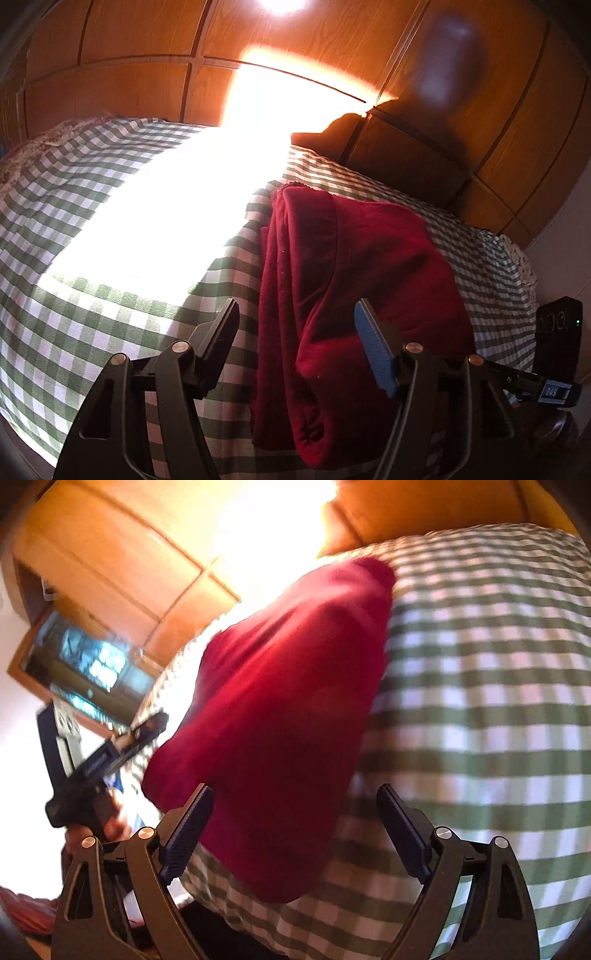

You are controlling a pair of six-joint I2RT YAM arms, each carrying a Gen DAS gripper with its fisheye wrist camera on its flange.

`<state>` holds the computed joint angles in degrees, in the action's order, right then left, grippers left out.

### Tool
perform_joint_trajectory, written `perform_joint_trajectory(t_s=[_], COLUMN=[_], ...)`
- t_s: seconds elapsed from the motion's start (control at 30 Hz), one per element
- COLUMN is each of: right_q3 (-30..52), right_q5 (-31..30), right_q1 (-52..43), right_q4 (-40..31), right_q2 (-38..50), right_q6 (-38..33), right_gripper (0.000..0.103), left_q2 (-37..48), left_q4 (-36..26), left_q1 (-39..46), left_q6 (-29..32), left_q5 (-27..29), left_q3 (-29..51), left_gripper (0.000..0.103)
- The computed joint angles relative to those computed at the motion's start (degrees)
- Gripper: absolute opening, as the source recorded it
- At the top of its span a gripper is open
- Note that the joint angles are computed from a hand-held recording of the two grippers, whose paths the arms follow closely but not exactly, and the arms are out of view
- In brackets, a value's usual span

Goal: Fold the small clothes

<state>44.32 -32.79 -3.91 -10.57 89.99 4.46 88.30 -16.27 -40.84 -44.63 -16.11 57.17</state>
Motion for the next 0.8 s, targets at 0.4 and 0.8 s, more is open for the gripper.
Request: perform_joint_trajectory(t_s=[0.4,0.8], right_q3=[10.4,14.8], right_q5=[-2.0,-0.3], right_q1=[-0.3,3.3], right_q4=[5.6,2.7], right_q2=[12.1,14.2], right_q6=[6.1,3.3], right_gripper=[0.088,0.049], left_q2=[12.1,12.9], left_q4=[5.1,16.6], left_q1=[5.6,6.5], left_q6=[4.7,3.4], left_q5=[10.7,19.6], left_q3=[3.9,0.2], left_gripper=[0.066,0.032])
